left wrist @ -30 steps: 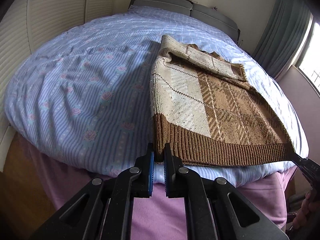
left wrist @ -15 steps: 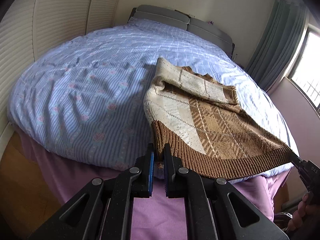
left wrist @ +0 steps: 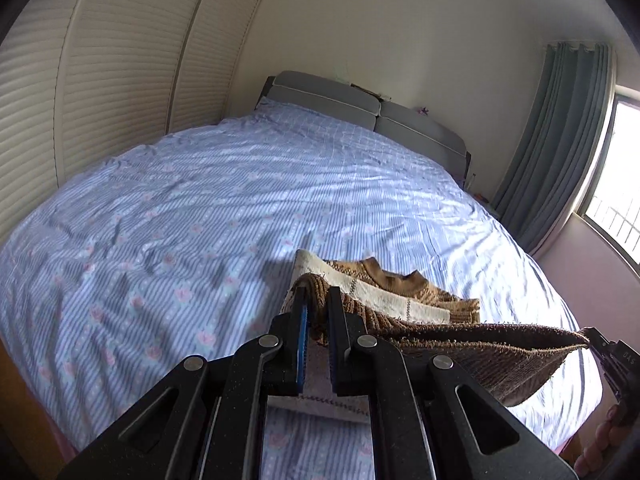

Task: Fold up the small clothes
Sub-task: 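Grasp the ribbed hem with the left gripper while the right gripper grasps it too, lifting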

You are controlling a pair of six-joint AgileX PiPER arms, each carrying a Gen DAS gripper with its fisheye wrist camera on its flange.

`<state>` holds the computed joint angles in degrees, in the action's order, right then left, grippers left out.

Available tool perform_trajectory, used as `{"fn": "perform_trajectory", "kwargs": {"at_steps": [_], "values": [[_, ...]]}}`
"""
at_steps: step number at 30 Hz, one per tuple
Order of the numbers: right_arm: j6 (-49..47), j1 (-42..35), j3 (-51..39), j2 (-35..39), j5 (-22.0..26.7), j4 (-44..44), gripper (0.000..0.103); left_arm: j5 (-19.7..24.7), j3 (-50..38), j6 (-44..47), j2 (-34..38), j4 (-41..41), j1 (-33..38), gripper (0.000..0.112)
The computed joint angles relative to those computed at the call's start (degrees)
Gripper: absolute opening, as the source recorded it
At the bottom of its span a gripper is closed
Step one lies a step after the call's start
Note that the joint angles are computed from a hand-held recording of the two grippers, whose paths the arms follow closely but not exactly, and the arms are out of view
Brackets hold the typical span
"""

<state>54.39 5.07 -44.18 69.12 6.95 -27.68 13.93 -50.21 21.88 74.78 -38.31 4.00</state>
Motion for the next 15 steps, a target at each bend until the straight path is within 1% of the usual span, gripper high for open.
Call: {"fn": "perform_trajectory", "kwargs": {"at_steps": [2, 4, 5, 6, 8, 10, 11, 15], "values": [[2.2, -0.8, -4.3, 5.6, -1.0, -2.0, 0.008, -1.5, -4.3, -0.2, 5.4, -0.4, -0.6, 0.010], [7.4, -1.0, -8.9, 11.2, -1.3, -7.4, 0.008, -2.2, -9.2, -1.5, 11.1, 0.1, -1.0, 0.010], [7.7, -1.1, -11.2, 14.0, -1.4, -7.6, 0.008, -2.5, -11.6, -1.9, 13.9, 0.1, -1.2, 0.010], [7.2, -1.3, -13.6, 16.8, -1.4, -7.0, 0.008, -2.5, -14.2, -3.8, 16.7, 1.8, -1.4, 0.010], [2.3, -1.7, -18.3, 22.1, -1.2, -2.1, 0.008, -2.7, -19.2, -9.3, 22.2, 6.7, -2.0, 0.010], [2.5, -1.6, -23.3, 27.2, -0.5, -2.3, 0.008, -2.4, -24.1, -14.5, 27.3, 11.4, -2.5, 0.010], [2.1, -1.7, -25.6, 29.7, -0.2, -2.0, 0.008, -1.9, -26.6, -17.7, 29.7, 14.4, -2.8, 0.010], [-6.4, -2.1, -35.4, 38.6, 2.3, 6.2, 0.008, 0.6, -36.8, -25.4, 38.4, 21.5, -3.3, 0.010]]}}
